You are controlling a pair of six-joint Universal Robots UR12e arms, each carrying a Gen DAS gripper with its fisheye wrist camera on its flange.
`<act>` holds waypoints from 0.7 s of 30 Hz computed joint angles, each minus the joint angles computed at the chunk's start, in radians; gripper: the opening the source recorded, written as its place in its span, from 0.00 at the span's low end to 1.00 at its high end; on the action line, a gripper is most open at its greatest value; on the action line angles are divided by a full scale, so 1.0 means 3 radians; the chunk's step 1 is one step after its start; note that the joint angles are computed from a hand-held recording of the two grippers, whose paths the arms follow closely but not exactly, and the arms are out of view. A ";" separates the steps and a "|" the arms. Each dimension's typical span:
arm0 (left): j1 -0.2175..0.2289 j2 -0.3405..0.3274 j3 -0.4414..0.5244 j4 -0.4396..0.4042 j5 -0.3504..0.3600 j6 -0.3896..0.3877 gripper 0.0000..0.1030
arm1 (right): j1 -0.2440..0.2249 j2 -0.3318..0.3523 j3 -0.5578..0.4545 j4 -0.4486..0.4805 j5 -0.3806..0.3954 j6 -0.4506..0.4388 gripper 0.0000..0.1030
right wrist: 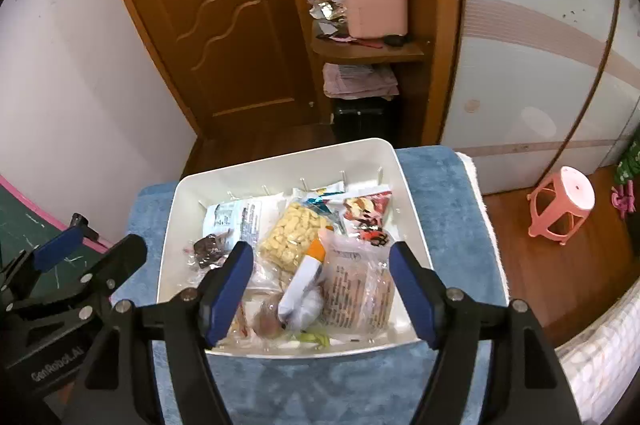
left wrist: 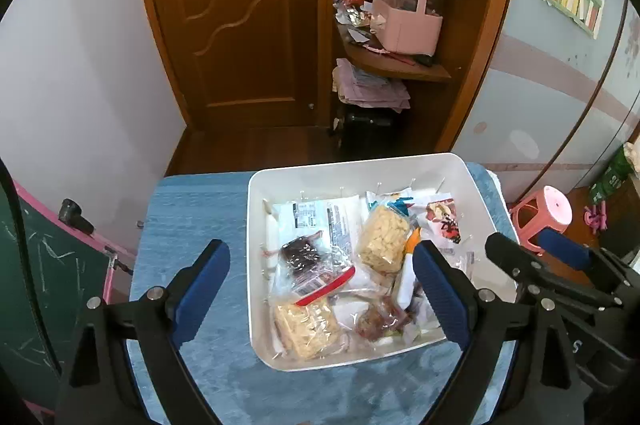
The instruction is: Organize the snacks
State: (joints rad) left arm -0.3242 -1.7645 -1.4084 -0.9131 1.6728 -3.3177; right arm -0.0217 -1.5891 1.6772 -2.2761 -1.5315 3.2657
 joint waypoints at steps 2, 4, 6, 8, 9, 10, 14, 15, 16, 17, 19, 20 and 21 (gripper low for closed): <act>-0.0010 0.0020 -0.0013 -0.0021 0.0028 0.0014 0.90 | 0.0004 -0.0024 0.0018 -0.0018 -0.0005 0.0020 0.70; -0.0016 0.0046 -0.0032 -0.0027 0.0031 0.0008 0.90 | 0.0010 -0.0059 0.0039 -0.0041 -0.0021 0.0044 0.70; -0.0018 0.0090 -0.0069 -0.0034 0.0018 0.0004 0.90 | 0.0019 -0.0095 0.0060 -0.0067 -0.0046 0.0055 0.70; -0.0024 0.0137 -0.0104 -0.0033 0.0021 -0.0002 0.90 | 0.0028 -0.0122 0.0076 -0.0082 -0.0064 0.0061 0.70; -0.0024 0.0158 -0.0120 -0.0033 0.0022 -0.0003 0.90 | 0.0033 -0.0154 0.0097 -0.0095 -0.0076 0.0065 0.70; -0.0026 0.0185 -0.0142 -0.0029 0.0021 -0.0003 0.90 | 0.0037 -0.0170 0.0105 -0.0100 -0.0087 0.0067 0.70; -0.0042 0.0298 -0.0221 -0.0022 0.0021 -0.0038 0.90 | 0.0059 -0.0290 0.0182 -0.0137 -0.0157 0.0052 0.70; -0.0049 0.0326 -0.0238 -0.0022 0.0022 -0.0043 0.90 | 0.0061 -0.0316 0.0198 -0.0142 -0.0166 0.0046 0.70; -0.0057 0.0357 -0.0260 -0.0020 0.0025 -0.0044 0.90 | 0.0062 -0.0350 0.0215 -0.0144 -0.0175 0.0038 0.70; -0.0069 0.0399 -0.0290 -0.0014 0.0035 -0.0041 0.90 | 0.0065 -0.0386 0.0238 -0.0150 -0.0190 0.0033 0.70; -0.0086 0.0462 -0.0336 0.0000 0.0057 -0.0047 0.90 | 0.0063 -0.0472 0.0288 -0.0157 -0.0205 0.0024 0.70; -0.0098 0.0503 -0.0366 0.0006 0.0066 -0.0048 0.90 | 0.0060 -0.0514 0.0312 -0.0155 -0.0208 0.0021 0.70; -0.0108 0.0540 -0.0390 0.0006 0.0075 -0.0054 0.90 | 0.0056 -0.0578 0.0347 -0.0157 -0.0211 0.0019 0.70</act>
